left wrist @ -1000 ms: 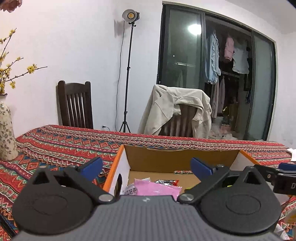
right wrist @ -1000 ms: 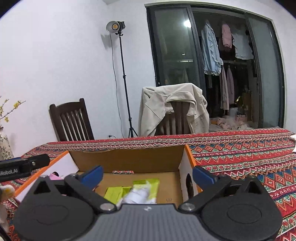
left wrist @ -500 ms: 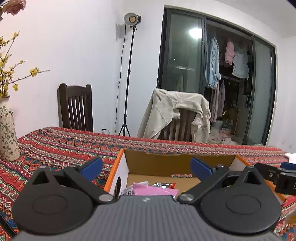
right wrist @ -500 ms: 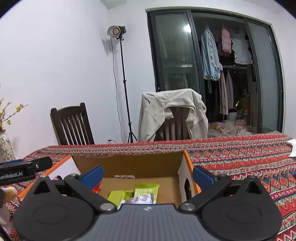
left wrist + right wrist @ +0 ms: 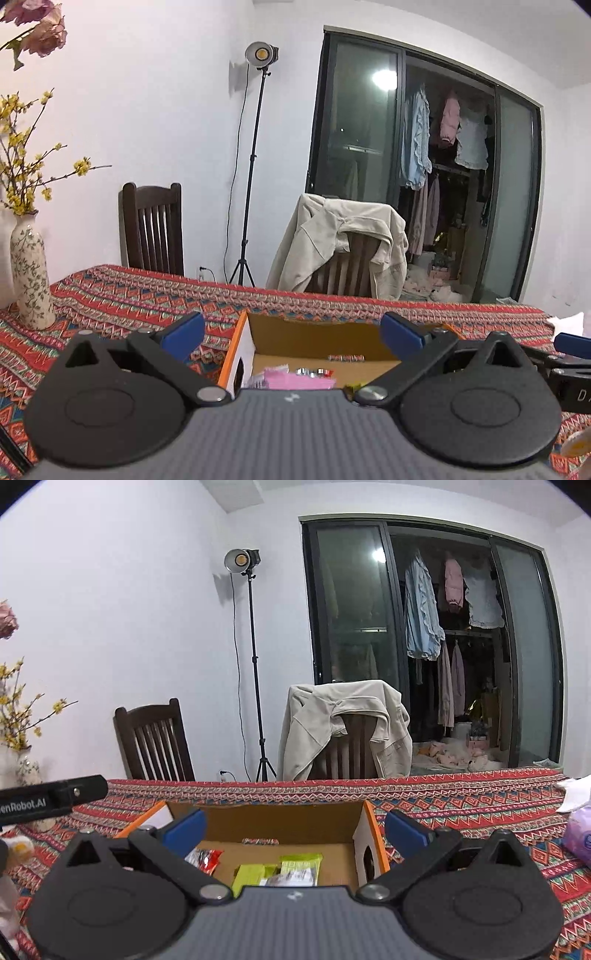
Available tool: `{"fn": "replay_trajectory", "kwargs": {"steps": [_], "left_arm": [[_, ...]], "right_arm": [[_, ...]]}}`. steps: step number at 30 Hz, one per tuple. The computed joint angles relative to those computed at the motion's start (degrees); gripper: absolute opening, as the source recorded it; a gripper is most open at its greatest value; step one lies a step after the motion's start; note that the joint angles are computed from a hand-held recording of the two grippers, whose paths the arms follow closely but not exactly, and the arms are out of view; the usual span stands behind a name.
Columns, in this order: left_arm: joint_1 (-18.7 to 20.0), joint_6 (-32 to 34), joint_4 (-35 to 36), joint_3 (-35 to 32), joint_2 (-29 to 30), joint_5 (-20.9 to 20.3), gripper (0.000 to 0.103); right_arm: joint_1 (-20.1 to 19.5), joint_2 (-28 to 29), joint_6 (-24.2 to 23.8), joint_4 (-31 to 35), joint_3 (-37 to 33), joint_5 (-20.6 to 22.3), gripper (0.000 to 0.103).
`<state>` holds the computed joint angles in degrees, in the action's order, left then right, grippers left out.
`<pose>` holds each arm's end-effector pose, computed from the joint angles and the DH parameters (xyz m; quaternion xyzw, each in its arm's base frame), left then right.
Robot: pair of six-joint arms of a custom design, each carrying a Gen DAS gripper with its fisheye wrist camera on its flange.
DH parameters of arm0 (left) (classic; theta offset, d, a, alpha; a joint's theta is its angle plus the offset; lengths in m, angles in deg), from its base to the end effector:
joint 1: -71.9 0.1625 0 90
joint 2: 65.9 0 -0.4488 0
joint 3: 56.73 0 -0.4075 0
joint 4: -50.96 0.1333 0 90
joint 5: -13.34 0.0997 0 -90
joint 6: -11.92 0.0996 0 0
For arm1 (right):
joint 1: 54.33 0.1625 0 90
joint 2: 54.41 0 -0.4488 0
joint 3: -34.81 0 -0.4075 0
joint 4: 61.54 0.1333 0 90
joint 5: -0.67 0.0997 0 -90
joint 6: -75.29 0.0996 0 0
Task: Organize snacks
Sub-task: 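Withdraw both tools from the box toward the remaining packets, then grasp a pink packet with the right gripper while the left grasps another pink packet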
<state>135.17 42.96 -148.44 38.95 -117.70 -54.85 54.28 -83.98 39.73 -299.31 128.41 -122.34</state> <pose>-0.1613 -0.6989 0.2852 0.3093 0.7725 -0.5250 0.1790 0.2864 -0.6028 0.1076 0.1563 -0.7220 0.6018 0.3036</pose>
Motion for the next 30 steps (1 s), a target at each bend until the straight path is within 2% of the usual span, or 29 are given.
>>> {"fn": "replay_trajectory", "kwargs": {"steps": [15,21,25,30], "left_arm": [[2.16,0.44,4.28,11.44,-8.44,1.82,0.103],[3.62,0.09,4.94,13.31,-8.83,2.21,0.103],[4.70,-0.79,5.37,13.19,-8.00,2.55,0.103],[5.47,-2.24,5.36,13.13,-8.04,1.36,0.103]], "right_arm": [[2.57,0.77,1.24,-1.28,9.70,-6.95,0.103],[2.99,1.98,2.96,2.41,10.61,-9.23,0.103],[3.11,3.31,4.54,5.87,8.92,-12.70,0.103],[2.92,4.33,5.86,10.54,6.44,-14.10,0.103]]}}
